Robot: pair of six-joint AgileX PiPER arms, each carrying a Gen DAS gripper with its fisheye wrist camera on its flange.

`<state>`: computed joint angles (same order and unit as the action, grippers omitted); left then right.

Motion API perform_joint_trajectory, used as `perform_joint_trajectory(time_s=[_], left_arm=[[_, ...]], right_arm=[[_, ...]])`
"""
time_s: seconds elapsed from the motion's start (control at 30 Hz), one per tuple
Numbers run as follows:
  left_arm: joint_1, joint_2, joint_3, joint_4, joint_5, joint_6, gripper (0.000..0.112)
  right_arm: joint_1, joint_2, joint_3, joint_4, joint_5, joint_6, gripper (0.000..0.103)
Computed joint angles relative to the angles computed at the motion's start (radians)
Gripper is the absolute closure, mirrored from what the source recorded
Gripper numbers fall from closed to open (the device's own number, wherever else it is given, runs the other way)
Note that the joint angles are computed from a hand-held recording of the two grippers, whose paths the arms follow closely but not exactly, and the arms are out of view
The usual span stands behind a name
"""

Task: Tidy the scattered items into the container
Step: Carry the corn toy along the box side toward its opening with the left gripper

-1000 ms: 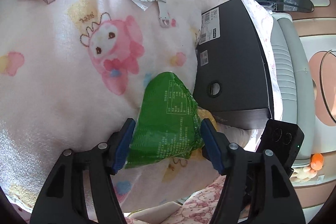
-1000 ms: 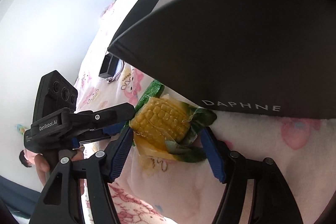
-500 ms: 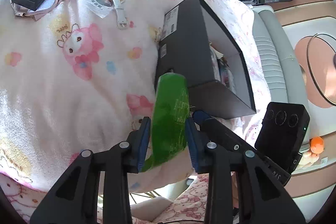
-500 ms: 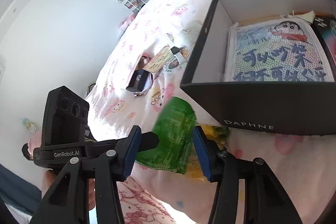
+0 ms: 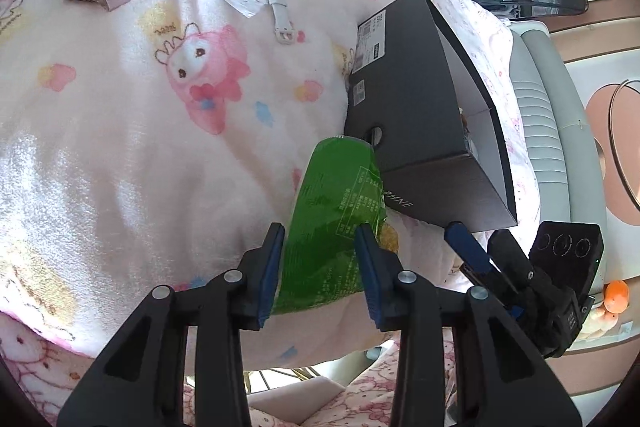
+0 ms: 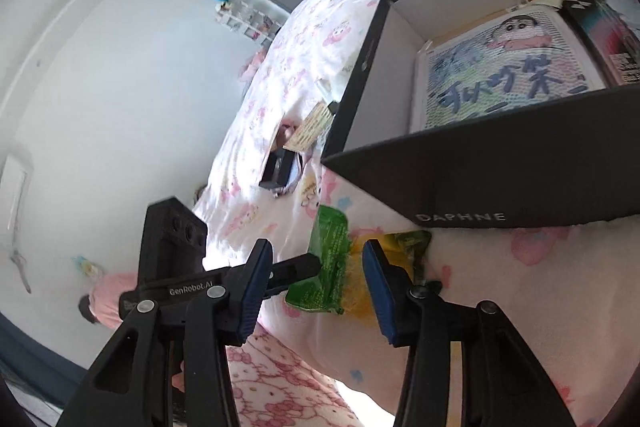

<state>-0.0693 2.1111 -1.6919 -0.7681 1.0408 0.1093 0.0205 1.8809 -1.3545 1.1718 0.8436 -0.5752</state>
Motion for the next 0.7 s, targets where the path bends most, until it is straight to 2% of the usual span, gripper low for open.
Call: perform_joint_trajectory(time_s=[0.1,0.17,0.23,0.33,0.4,0.5,0.53,0.57,0.63,0.7], left_arm=[[0.033,-0.005,0.037,-0.089,0.0,0.061,0.077],[0.047,-0.001,0.054,-0.141,0.009,0.099,0.071],[0.052,0.014,0.05,-0.167,0.025,0.108,0.058],[0.055,0.026,0.04,-0.187,0.043,0.115,0.054],[0.052,0.025,0.034,-0.157,0.032,0.098,0.052],[0.04,0.05,0.007,-0.086,0.029,0.053,0.053],[0.034,0.06,0.002,-0.073,0.026,0.042,0.054],[0.028,0.061,0.008,-0.059,0.01,0.029,0.054],[0.027,0.063,0.019,-0.057,-0.013,0.019,0.055],[0.038,0.067,0.028,-0.103,-0.003,0.055,0.057]], right_arm=[[0.004,0.017,-0.039,-0.18,-0.021,0.124,0.06],[0.015,0.07,-0.059,-0.162,0.004,0.122,0.06],[0.041,0.118,-0.082,-0.139,0.01,0.116,0.06],[0.049,0.172,-0.126,-0.136,0.055,0.101,0.058],[0.063,0.215,-0.149,-0.126,0.06,0.101,0.044],[0.091,0.256,-0.169,-0.109,0.021,0.099,0.035],[0.108,0.273,-0.194,-0.125,0.013,0.107,0.035],[0.127,0.291,-0.227,-0.163,0.011,0.124,0.029],[0.157,0.311,-0.264,-0.23,-0.016,0.152,0.029],[0.147,0.313,-0.252,-0.18,-0.021,0.123,0.033]])
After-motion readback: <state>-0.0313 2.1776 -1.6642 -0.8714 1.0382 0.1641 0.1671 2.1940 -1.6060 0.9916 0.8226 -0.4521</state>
